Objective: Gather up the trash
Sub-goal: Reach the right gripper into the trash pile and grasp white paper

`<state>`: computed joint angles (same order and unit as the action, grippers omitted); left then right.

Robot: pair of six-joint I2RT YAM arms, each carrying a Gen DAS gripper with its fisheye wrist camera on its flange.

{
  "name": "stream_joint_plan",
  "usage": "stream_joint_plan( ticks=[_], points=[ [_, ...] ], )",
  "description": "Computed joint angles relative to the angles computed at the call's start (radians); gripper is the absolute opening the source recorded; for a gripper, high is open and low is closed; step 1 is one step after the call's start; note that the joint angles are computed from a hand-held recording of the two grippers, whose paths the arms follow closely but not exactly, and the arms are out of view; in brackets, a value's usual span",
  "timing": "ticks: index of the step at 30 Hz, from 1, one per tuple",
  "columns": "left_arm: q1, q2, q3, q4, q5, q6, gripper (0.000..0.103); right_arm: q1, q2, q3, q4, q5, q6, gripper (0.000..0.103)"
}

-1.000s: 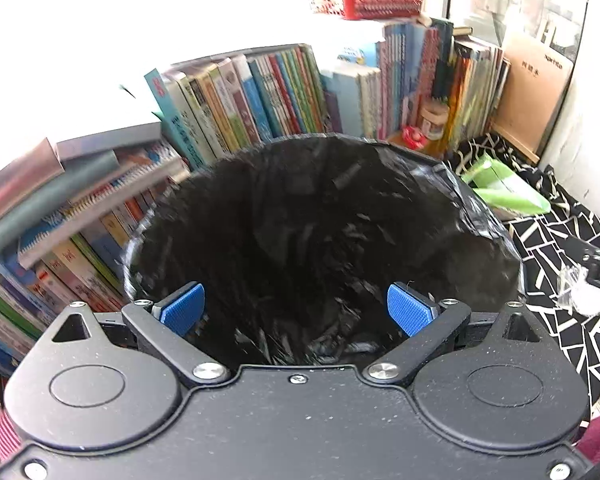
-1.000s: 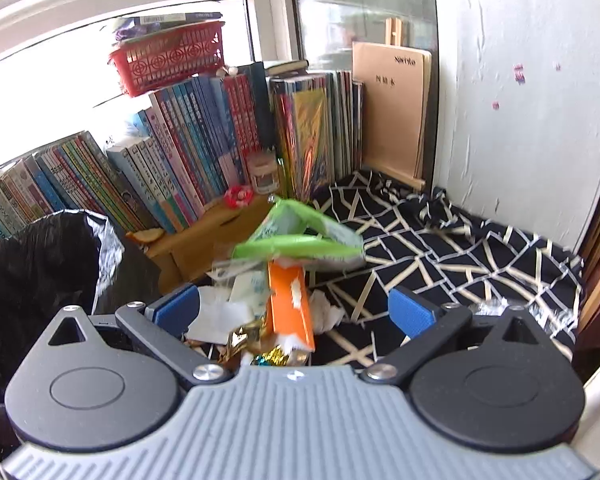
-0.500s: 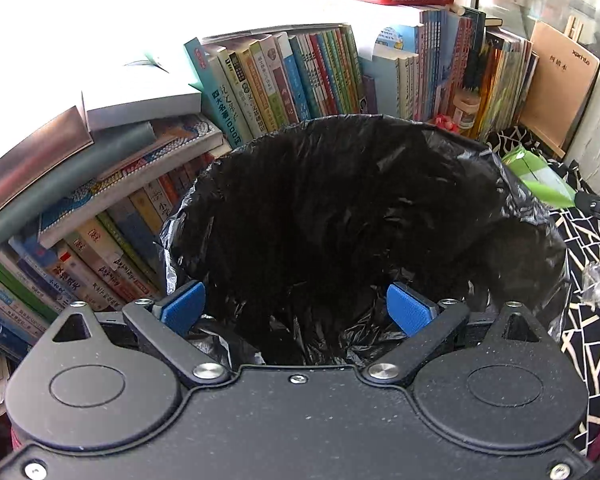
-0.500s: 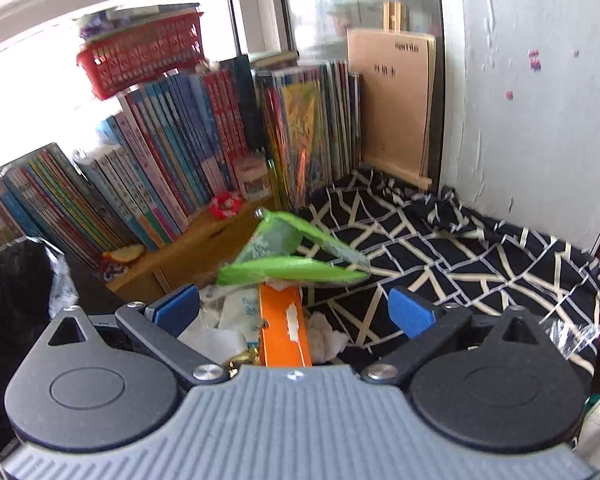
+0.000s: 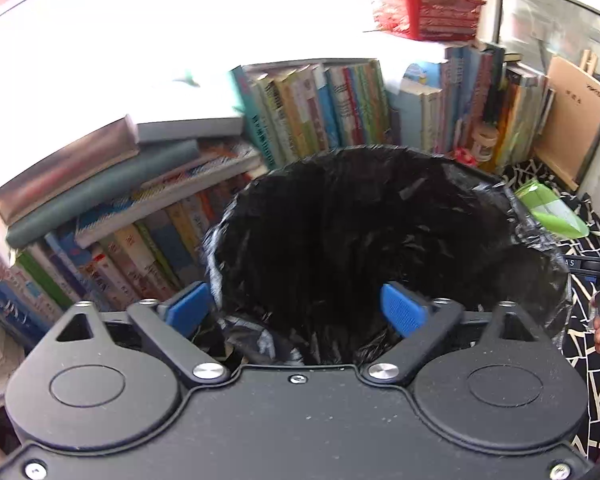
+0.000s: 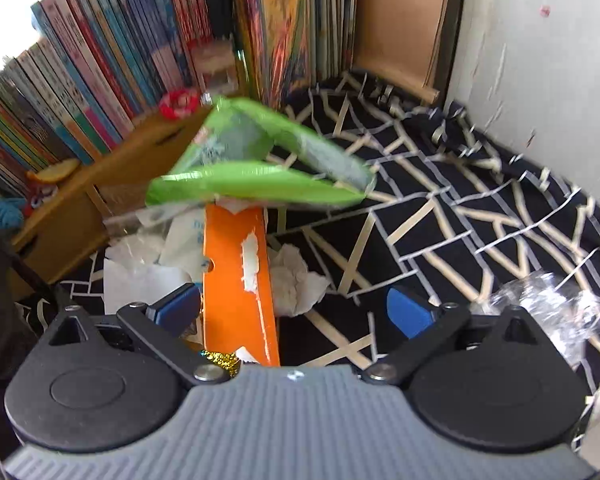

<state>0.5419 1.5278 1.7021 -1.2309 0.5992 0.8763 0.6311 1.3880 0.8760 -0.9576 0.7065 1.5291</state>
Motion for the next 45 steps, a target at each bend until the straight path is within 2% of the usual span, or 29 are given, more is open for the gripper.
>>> stream_joint_plan(
  ticks=[2, 5, 7, 11, 13, 14, 18, 22, 29, 30, 31, 32, 40, 45],
  points=[
    [0.001, 0.028, 0.028, -0.033, -0.023, -0.003, 0.073, -0.023, -0.037, -0.058, 0.097, -0.028, -0.026, 0.098],
    [0.001, 0.038, 0.024, -0.038, -0.057, -0.007, 0.071, -0.054, -0.064, -0.112, 0.199, -0.058, -0.055, 0.092],
    [-0.004, 0.027, -0.005, -0.018, -0.080, -0.008, 0.069, -0.076, -0.059, -0.127, 0.240, -0.082, -0.085, 0.081],
    [-0.020, 0.019, -0.035, -0.019, -0.107, -0.017, 0.066, -0.113, -0.045, -0.168, 0.335, -0.148, -0.115, 0.072],
    [-0.033, 0.015, -0.052, -0.014, -0.131, -0.032, 0.062, -0.110, -0.038, -0.178, 0.356, -0.175, -0.110, 0.059],
    [-0.039, 0.009, -0.065, -0.006, -0.143, -0.039, 0.060, -0.104, -0.025, -0.169, 0.351, -0.184, -0.105, 0.057],
    [-0.056, 0.011, -0.091, 0.018, -0.172, -0.067, 0.058, -0.055, -0.003, -0.111, 0.282, -0.146, -0.092, 0.054],
    [-0.073, 0.034, -0.092, 0.022, -0.196, -0.092, 0.056, -0.004, 0.027, 0.008, 0.123, -0.089, -0.057, 0.053],
    [-0.107, 0.015, -0.174, 0.100, -0.245, -0.130, 0.053, 0.114, 0.044, 0.189, -0.173, 0.045, 0.059, 0.049],
    [-0.108, 0.013, -0.181, 0.109, -0.247, -0.131, 0.053, 0.129, 0.043, 0.211, -0.209, 0.063, 0.072, 0.046],
    [-0.108, 0.016, -0.180, 0.109, -0.245, -0.132, 0.053, 0.142, 0.046, 0.231, -0.244, 0.082, 0.089, 0.030],
    [-0.108, 0.019, -0.178, 0.108, -0.244, -0.132, 0.053, 0.150, 0.055, 0.260, -0.286, 0.092, 0.109, 0.019],
    [-0.118, 0.028, -0.184, 0.118, -0.260, -0.142, 0.053, 0.193, 0.090, 0.351, -0.407, 0.148, 0.163, 0.011],
    [-0.121, 0.033, -0.183, 0.119, -0.263, -0.146, 0.053, 0.227, 0.099, 0.390, -0.490, 0.204, 0.251, 0.004]
  ],
)
